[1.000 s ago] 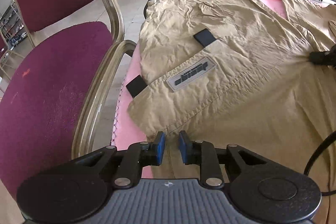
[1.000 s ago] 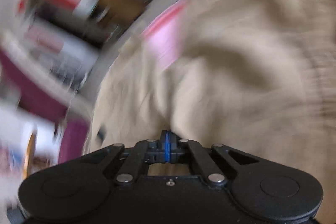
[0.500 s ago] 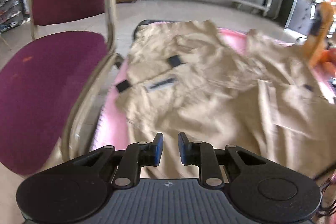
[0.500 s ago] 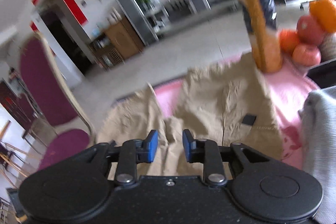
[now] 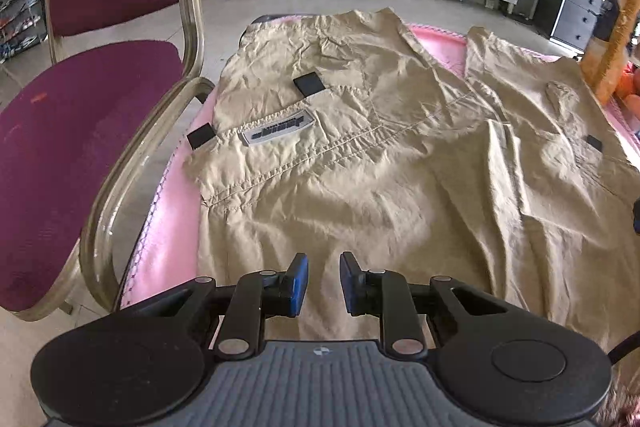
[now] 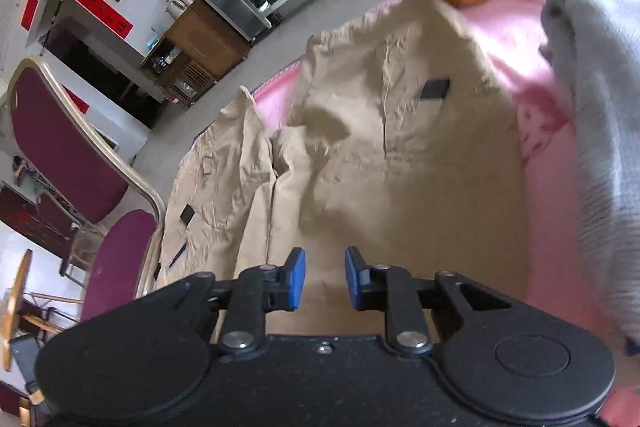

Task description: Fold clothes

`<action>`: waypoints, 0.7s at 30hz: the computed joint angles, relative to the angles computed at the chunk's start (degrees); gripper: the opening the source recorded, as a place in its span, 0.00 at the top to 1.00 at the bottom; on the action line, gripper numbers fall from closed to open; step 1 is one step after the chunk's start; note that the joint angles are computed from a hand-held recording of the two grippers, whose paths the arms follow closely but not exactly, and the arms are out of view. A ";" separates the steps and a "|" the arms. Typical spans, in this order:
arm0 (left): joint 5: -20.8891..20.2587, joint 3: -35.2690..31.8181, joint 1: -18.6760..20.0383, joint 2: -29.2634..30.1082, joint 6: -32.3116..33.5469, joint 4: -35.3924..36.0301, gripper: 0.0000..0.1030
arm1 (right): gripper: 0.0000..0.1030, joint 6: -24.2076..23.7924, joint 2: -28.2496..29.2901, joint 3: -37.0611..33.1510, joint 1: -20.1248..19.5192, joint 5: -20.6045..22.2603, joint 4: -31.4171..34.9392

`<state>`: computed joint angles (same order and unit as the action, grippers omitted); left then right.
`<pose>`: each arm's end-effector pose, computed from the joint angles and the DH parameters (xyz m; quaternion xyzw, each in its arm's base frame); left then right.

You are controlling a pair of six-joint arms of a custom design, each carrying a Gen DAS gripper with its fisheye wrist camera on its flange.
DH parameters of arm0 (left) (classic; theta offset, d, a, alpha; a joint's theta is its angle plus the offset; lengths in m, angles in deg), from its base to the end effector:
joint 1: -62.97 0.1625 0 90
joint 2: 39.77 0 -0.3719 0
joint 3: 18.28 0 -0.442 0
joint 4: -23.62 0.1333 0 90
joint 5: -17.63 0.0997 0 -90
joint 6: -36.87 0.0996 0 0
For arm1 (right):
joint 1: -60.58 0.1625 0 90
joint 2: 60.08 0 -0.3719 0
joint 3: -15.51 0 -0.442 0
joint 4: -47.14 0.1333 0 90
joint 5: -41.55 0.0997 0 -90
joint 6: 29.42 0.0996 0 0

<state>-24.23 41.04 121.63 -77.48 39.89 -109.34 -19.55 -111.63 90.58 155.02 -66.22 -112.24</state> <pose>-0.2504 -0.8102 0.2016 0.1928 0.8795 -0.2620 0.3472 0.1625 -0.7637 0.2829 -0.1032 -0.9061 0.3997 0.0932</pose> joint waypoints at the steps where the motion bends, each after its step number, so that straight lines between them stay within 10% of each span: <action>1: 0.46 -1.08 0.22 0.74 -0.63 1.26 0.79 | 0.78 1.20 0.15 -0.31 -0.26 0.22 1.24; 6: 6.14 -3.20 0.41 2.69 -1.21 4.36 0.74 | 0.92 1.39 2.99 -5.35 -0.16 -5.97 14.84; 10: 12.29 -1.24 0.12 1.34 -3.38 6.54 0.74 | 1.00 4.00 0.83 -2.08 0.15 -10.74 12.52; 15: 10.19 1.46 0.31 -2.19 -7.82 7.60 0.79 | 1.00 6.17 -0.95 1.82 1.86 -22.98 7.05; 21: -0.82 13.67 -1.89 -10.60 -1.28 -4.05 0.80 | 0.83 5.91 -10.15 14.93 2.91 -12.47 -2.71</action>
<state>-25.05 54.71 119.73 -88.08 38.61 -113.40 -13.64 -121.77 105.51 157.93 -78.69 -114.95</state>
